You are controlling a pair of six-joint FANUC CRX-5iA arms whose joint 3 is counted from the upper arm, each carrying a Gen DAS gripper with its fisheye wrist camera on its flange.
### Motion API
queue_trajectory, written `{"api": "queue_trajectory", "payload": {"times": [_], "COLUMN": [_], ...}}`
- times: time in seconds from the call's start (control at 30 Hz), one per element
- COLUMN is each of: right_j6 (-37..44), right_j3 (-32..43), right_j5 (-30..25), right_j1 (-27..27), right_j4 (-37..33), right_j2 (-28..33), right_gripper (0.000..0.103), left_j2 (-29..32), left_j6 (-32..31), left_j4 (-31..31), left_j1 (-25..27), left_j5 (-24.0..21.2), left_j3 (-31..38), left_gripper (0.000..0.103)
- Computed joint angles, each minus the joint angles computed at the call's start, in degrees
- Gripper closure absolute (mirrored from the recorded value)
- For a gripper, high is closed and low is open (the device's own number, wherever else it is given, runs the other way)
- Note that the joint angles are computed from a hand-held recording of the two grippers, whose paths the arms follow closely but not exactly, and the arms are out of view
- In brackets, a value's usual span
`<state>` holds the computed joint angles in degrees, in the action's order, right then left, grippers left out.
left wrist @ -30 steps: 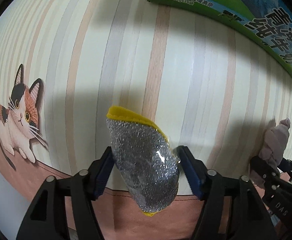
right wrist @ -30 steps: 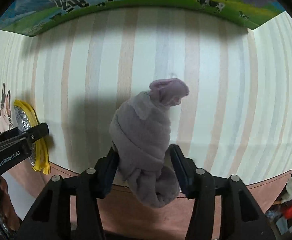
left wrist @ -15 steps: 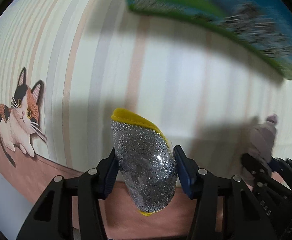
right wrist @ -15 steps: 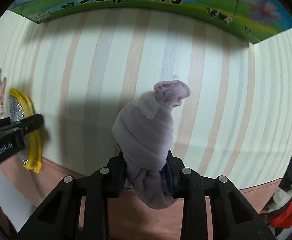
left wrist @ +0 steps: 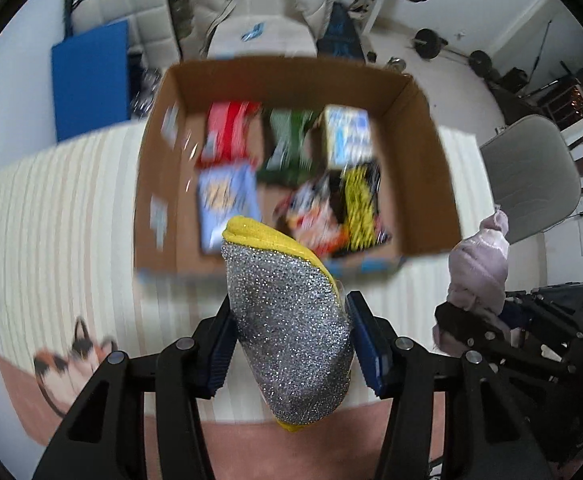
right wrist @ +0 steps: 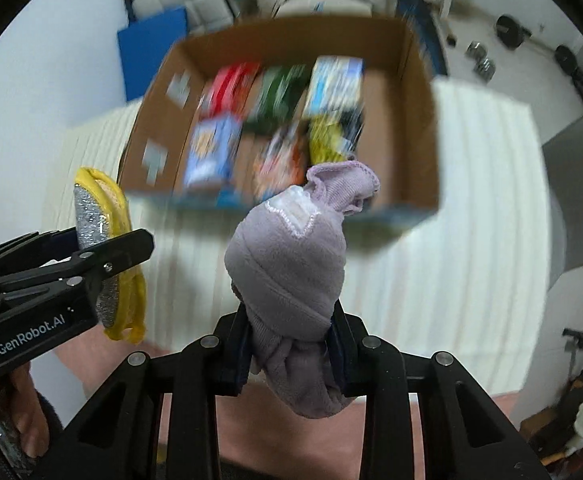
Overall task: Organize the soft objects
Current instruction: 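Carry sponge and sock into the box and open both tools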
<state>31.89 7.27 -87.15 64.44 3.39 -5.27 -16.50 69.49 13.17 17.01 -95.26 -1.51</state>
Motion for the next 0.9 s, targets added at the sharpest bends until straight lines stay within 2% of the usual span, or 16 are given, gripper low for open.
{"api": "queue_trajectory", "payload": {"times": [0.17, 0.37, 0.5, 0.6, 0.67, 0.9], "right_j6": [6.58, 12.17, 14.18, 14.88, 15.16, 14.97], "right_j3": [5.12, 10.87, 14.08, 14.61, 14.8, 13.72], "right_j5": [-1.78, -3.72, -5.73, -6.1, -6.28, -6.02], "right_j1": [-7.61, -14.32, -15.77, -15.69, -15.82, -16.33], "right_j4": [1.07, 0.22, 0.38, 0.8, 0.44, -1.61], "right_j2": [5.11, 12.0, 16.18, 18.26, 19.04, 19.34], "right_gripper": [0.069, 0.069, 0.069, 0.069, 0.069, 0.069], "left_j2": [10.36, 21.21, 25.07, 26.56, 27.53, 29.25], "left_j6": [4.4, 6.13, 5.09, 4.05, 3.81, 5.01], "left_j4": [-3.49, -6.0, -14.02, -18.39, -18.96, -11.65], "left_j1": [-5.2, -8.47, -10.86, -11.55, -10.95, -7.68], "left_j5": [1.54, -1.01, -1.45, -1.46, -2.42, -5.97], "left_j3": [8.86, 18.05, 22.83, 23.27, 22.86, 18.31], "left_gripper": [0.053, 0.053, 0.053, 0.053, 0.053, 0.053]}}
